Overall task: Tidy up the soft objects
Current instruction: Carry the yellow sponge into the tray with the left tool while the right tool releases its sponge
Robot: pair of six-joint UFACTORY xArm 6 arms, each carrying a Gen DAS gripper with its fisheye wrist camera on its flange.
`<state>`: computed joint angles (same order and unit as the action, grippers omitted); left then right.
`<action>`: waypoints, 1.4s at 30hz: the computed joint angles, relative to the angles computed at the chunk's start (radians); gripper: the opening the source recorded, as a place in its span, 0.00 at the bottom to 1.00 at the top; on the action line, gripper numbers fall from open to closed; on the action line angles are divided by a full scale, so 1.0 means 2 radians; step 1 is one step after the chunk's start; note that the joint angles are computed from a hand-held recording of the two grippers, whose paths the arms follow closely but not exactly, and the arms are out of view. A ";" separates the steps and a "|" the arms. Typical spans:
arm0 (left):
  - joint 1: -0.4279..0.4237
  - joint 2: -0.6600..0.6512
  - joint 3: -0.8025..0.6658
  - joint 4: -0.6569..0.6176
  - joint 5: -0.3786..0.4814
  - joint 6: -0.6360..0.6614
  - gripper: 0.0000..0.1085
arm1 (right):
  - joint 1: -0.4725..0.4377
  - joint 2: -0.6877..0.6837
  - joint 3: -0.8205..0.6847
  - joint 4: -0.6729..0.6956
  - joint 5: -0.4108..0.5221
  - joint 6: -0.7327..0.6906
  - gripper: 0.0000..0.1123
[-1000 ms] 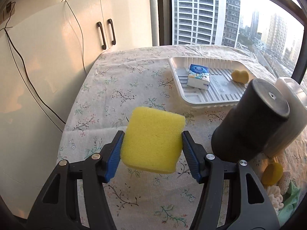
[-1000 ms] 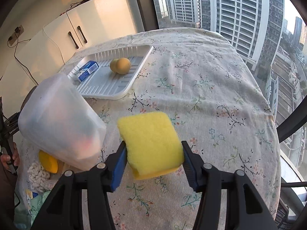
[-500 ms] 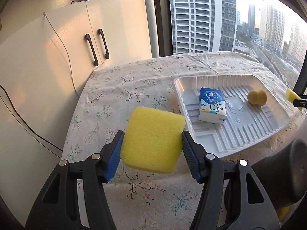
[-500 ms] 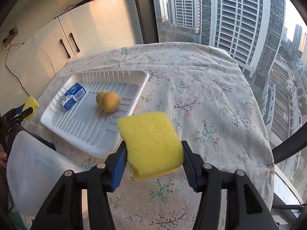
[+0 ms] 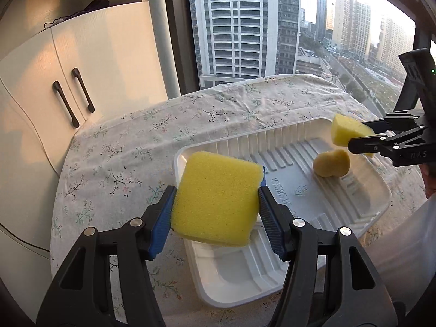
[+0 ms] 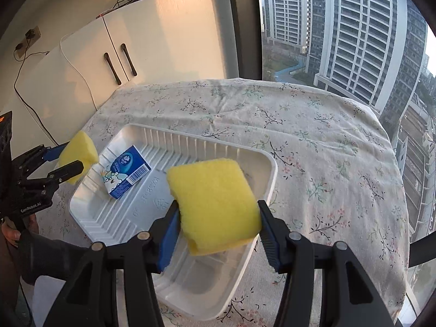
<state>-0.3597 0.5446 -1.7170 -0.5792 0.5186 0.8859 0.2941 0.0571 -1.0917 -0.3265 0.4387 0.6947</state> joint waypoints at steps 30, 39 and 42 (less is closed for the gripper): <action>-0.032 0.050 -0.089 0.051 0.146 0.074 0.61 | 0.008 0.105 -0.101 0.063 0.055 -0.071 0.60; -0.014 0.048 -0.114 0.041 0.188 0.039 0.75 | 0.008 0.049 -0.047 0.096 0.038 -0.058 0.66; -0.015 0.040 -0.100 0.060 0.167 0.023 0.74 | 0.011 0.033 -0.035 0.085 0.041 -0.047 0.66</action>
<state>-0.3895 0.6247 -1.9165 -0.4599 0.8517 0.9320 0.3158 0.1223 -1.1622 -0.1569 0.5205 0.5999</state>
